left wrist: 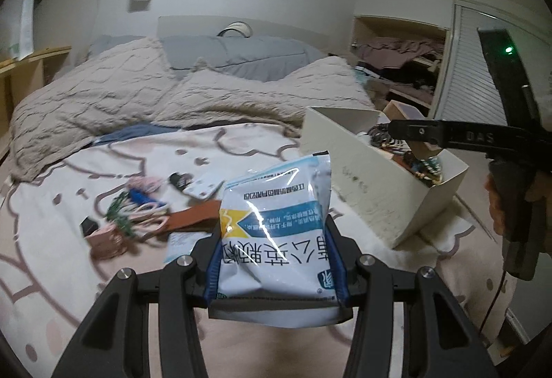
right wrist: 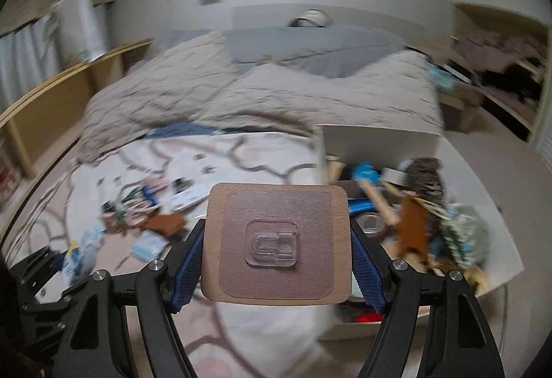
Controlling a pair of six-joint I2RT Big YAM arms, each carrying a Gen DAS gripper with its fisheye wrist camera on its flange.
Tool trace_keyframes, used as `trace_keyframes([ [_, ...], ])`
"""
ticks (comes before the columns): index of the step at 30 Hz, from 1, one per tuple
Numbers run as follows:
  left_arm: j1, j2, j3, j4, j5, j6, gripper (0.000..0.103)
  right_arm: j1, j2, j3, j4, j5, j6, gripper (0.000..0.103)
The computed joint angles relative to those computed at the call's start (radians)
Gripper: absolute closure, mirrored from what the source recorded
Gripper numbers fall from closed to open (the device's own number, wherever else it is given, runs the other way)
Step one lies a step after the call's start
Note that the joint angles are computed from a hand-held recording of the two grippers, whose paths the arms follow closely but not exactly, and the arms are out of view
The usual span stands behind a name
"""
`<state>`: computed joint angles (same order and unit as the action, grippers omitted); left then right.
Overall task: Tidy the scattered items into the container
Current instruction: 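Carry the packet and tan pad over the white box with both grippers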
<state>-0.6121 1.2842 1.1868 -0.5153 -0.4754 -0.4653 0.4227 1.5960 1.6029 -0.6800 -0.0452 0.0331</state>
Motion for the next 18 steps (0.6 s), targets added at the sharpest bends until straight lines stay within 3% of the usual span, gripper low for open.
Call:
trace_keyframes([
  [11, -0.002, 0.111, 0.133, 0.028, 0.065, 0.084, 0.053, -0.110, 0.067, 0.055, -0.078, 0.048, 0.049, 0.026],
  [18, 0.000, 0.187, 0.232, 0.021, 0.152, 0.096, 0.053, -0.162, 0.112, 0.087, -0.146, 0.032, 0.072, 0.026],
])
